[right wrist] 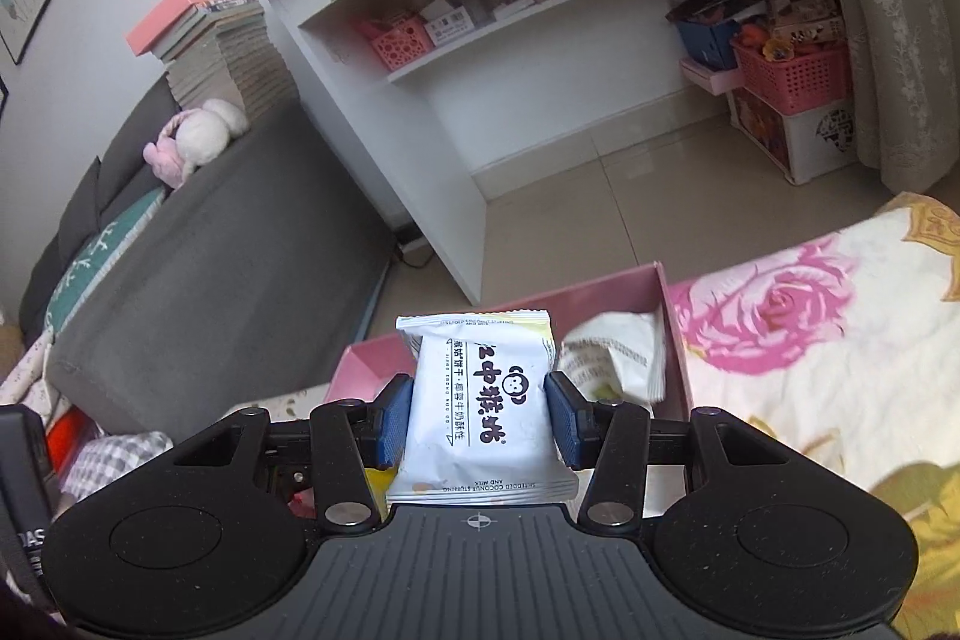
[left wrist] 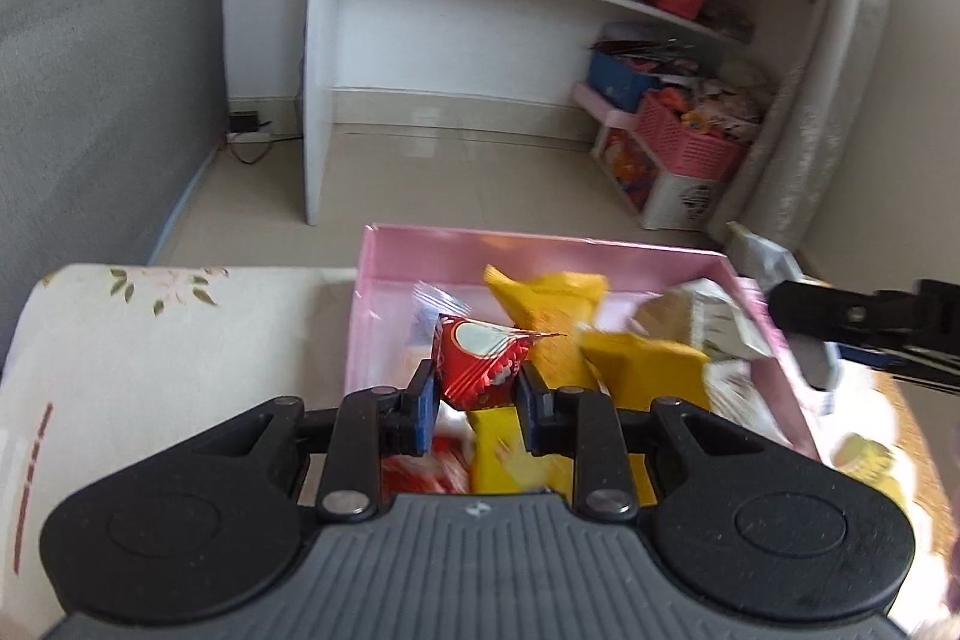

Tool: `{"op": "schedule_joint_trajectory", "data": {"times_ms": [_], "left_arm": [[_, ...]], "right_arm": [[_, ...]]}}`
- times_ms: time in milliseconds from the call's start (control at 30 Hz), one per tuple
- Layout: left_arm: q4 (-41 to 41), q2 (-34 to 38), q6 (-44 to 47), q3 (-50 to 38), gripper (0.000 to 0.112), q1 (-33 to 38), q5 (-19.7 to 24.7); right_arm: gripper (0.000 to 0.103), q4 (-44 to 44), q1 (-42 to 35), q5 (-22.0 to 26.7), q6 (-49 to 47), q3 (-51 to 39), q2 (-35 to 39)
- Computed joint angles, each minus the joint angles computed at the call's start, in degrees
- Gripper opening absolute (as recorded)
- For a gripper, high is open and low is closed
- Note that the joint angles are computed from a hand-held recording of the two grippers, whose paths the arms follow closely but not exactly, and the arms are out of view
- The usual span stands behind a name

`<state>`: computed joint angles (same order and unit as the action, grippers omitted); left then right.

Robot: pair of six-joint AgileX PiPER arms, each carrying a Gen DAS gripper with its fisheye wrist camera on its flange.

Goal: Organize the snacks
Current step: 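Carry the white packet and red candy into the box and open both tools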

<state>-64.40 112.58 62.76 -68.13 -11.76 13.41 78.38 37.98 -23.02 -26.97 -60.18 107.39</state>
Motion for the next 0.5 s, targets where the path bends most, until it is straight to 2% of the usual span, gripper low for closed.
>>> {"op": "schedule_joint_trajectory", "data": {"times_ms": [67,300,433,500], "left_arm": [[5.67,1.43,-5.49,-1.90,0.024,-0.40,-1.31],[30.63,5.02,-30.02,-6.91,0.024,-1.85,-3.21],[36.69,5.78,-36.23,-8.26,0.025,-2.13,-3.32],[33.82,5.68,-33.36,-8.15,0.025,-2.03,-3.59]], "right_arm": [[0.047,-6.05,-1.36,0.70,6.15,-0.01,1.09],[0.047,-8.69,-3.49,1.75,9.40,-1.55,4.54],[0.048,-7.52,-3.30,1.32,8.45,-1.52,5.09],[0.049,-7.95,-3.17,0.97,9.16,-1.11,4.89]]}}
